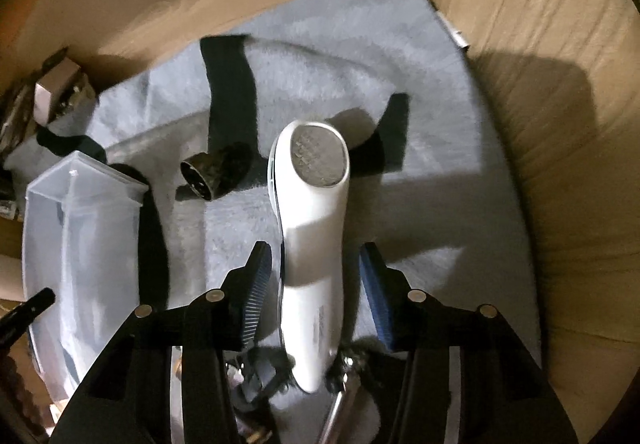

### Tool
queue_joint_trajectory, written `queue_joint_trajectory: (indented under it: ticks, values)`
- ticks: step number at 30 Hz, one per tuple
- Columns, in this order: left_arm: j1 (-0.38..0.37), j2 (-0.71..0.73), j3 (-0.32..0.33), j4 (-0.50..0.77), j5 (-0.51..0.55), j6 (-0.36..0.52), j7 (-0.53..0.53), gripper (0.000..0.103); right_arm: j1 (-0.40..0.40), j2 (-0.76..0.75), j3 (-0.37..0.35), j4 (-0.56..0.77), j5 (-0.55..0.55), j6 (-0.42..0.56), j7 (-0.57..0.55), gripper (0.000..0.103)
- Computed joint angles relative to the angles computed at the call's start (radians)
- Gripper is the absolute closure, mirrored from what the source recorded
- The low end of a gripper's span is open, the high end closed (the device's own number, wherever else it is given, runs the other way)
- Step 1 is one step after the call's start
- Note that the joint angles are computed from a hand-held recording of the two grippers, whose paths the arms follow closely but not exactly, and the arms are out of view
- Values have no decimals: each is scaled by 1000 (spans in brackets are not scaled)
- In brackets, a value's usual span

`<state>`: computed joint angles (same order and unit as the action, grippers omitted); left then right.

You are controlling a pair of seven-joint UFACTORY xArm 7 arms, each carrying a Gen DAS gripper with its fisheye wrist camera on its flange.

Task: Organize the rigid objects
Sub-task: 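Grasp the clear box rim with the left gripper while the right grasps the white device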

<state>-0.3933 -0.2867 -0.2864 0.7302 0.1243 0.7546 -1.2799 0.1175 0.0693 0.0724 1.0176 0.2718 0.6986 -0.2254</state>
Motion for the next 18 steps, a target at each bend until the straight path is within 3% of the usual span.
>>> queue_joint_trajectory:
  ticks: [3, 11, 18]
  values:
    - [5, 8, -6, 7, 18, 11, -16, 95, 9, 26, 5, 8, -26, -21, 23, 75]
    - [3, 1, -3, 7, 39, 12, -13, 96, 8, 11, 8, -2, -10, -35, 34, 75]
    - [-3, 0, -5, 17, 52, 29, 32, 96, -3, -112, -12, -72, 13, -59, 16, 75]
